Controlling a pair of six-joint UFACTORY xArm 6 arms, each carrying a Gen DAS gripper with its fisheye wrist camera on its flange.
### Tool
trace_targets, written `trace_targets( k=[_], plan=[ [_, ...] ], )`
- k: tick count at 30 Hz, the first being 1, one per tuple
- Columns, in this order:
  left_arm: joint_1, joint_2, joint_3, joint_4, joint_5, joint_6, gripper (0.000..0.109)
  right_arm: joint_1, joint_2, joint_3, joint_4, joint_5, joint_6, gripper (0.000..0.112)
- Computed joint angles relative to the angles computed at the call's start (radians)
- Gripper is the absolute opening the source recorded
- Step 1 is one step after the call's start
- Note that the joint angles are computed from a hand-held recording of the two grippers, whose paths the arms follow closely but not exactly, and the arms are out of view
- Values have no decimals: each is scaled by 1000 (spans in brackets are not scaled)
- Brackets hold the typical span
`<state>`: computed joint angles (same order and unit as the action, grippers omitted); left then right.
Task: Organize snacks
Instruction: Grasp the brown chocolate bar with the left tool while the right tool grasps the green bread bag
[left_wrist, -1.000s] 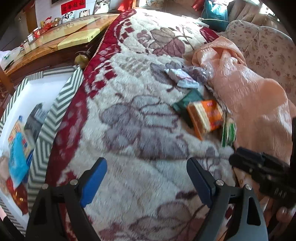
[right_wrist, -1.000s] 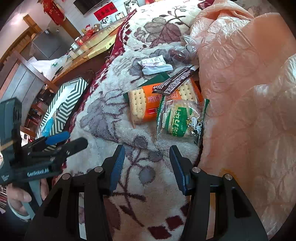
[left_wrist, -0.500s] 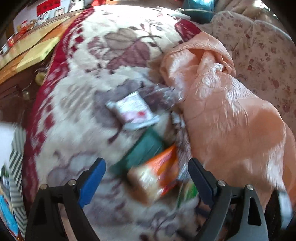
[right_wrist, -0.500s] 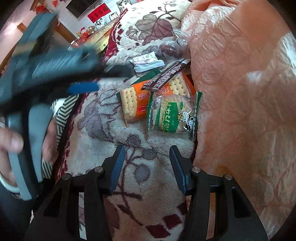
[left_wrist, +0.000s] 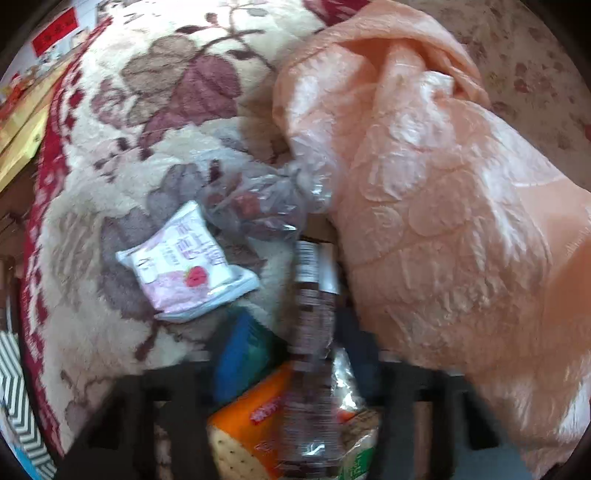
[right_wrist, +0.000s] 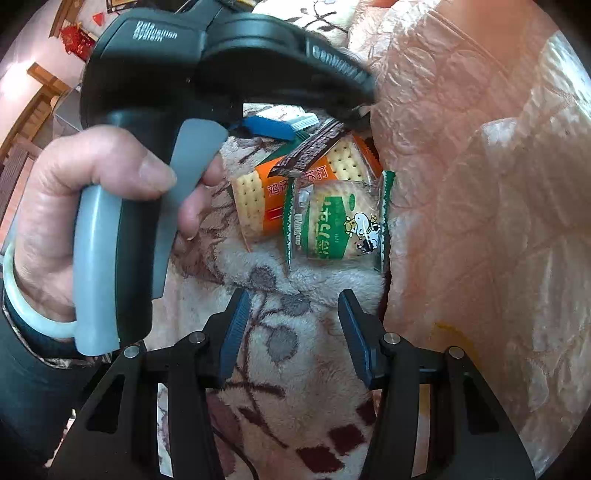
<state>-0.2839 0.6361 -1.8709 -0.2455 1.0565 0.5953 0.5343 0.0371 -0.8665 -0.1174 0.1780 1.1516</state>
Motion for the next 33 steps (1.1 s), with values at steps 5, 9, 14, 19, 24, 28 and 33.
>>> trace_targets(
  k=[5, 9, 14, 19, 24, 28, 33],
  plan=[
    [24, -22, 18, -42, 9, 62, 23, -4, 2, -7, -26, 7, 11, 50],
    [65, -49, 29, -93, 23, 92, 22, -12, -5, -8, -86, 4, 67, 50],
    [109, -112, 93, -131, 5, 132, 22, -31, -16, -16, -214, 25, 184, 50],
    [167, -147, 137, -171, 31, 156, 22, -50, 8, -66, -270, 111, 224, 60],
    [220, -167, 176, -198, 41, 161, 18, -60, 63, -120, -243, 154, 181, 60],
    [251, -179, 204, -206, 40, 177, 13, -79, 118, -166, -218, 150, 148, 62],
    [265, -156, 195, -200, 44, 149, 13, -87, 130, -150, -162, 111, 107, 62]
  ],
)
